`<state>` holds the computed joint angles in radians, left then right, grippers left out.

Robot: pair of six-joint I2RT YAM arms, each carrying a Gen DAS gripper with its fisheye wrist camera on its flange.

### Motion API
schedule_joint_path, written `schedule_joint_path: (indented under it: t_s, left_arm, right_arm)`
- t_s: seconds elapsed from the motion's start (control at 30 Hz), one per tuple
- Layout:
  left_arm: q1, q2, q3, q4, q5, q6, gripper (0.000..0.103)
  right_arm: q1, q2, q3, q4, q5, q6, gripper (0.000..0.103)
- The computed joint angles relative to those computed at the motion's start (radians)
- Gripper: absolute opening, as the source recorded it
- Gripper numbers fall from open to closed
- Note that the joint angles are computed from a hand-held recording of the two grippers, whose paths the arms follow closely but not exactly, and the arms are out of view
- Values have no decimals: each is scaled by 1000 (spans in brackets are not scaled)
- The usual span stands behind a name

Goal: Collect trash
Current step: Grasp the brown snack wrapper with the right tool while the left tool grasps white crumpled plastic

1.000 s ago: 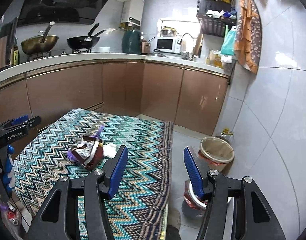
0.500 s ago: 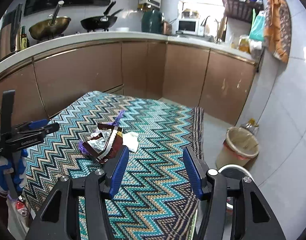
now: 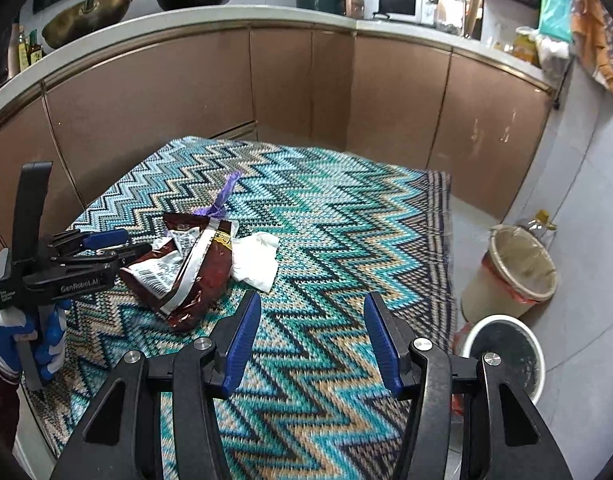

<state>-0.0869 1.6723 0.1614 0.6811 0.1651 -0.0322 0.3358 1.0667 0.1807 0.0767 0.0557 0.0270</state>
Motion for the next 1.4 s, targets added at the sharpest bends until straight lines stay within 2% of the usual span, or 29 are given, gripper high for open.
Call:
schedule_joint_path:
  t_s: [0.17, 0.37, 0.5, 0.9, 1.03, 1.1, 1.17, 1.3, 1.33, 1.4]
  left_arm:
    - [-45, 57, 44, 3, 25, -14, 55]
    - [-93, 126, 100, -3, 56, -36, 35]
    - [-104, 140, 113, 0, 67, -48, 28]
    - [-116, 158, 139, -8, 134, -29, 27]
    - [-139, 180, 152, 1, 127, -38, 26]
    - [-143, 185, 155, 3, 132, -47, 17]
    - [-151, 192, 155, 14, 133, -57, 15]
    - [-148, 160, 122, 28, 130, -51, 12]
    - [-139, 135, 103, 26, 136, -46, 12]
    - [-135, 98, 78, 26, 137, -46, 11]
  right_arm:
    - [-25, 229, 37, 160, -79, -12, 53]
    - [-56, 368, 62, 247, -183, -10, 53]
    - [-100, 430, 89, 273, -262, -3, 53]
    - [-94, 679, 239, 320, -383, 32, 53]
    - [-97, 724, 251, 337, -413, 41, 52]
    - [-116, 732, 252, 337, -442, 38, 44]
    - [-132, 740, 253, 328, -468, 29, 35]
    - [-150, 731, 231, 332, -492, 16, 23]
    - [-154, 721, 219, 337, -497, 14, 15]
    - [-161, 686, 188, 344, -496, 9, 14]
